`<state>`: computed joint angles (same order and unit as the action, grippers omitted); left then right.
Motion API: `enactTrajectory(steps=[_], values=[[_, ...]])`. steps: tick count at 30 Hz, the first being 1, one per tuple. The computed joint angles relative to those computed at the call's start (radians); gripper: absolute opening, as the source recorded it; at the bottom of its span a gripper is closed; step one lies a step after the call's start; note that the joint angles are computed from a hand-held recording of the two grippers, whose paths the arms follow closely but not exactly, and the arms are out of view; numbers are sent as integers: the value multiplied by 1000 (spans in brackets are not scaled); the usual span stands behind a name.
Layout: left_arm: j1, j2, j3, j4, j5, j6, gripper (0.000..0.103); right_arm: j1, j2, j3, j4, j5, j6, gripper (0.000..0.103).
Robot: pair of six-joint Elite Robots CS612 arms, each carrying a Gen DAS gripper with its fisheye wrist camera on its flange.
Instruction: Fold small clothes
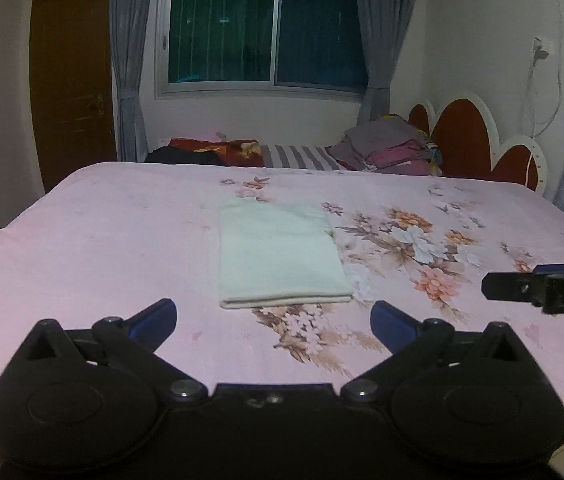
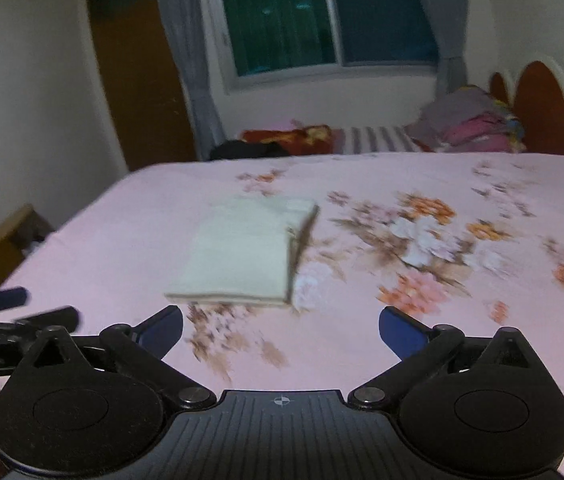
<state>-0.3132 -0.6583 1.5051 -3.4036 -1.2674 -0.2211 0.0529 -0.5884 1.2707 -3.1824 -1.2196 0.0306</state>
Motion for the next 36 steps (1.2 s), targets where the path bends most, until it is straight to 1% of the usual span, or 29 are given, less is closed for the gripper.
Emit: enactTrajectory(steps=[1, 4, 7, 9, 11, 13, 17, 36], values=[[-5, -6, 11, -9, 6, -1, 103, 1, -11, 19, -7, -13, -5, 103], [-16, -21, 35, -18, 11, 4, 103, 0, -39, 74, -56, -24, 4, 103], [-22, -28, 50, -41, 2, -1, 103, 5, -60, 116, -99, -64, -6, 103], [-23, -34, 62, -56, -5, -7, 103, 10, -69, 133, -116, -101, -25, 103], [-26, -37, 66, -63, -1, -6, 103, 8, -75, 143, -121, -101, -41, 103], [-30, -41, 72, -73, 3, -2, 103, 9, -79, 149, -134, -113, -36, 103], [-34, -44, 78, -88, 9, -1, 103, 4, -87, 155, -130, -106, -14, 103], [-35, -52, 92, -116, 16, -1, 103, 4, -102, 178, -162, -101, -45, 103]])
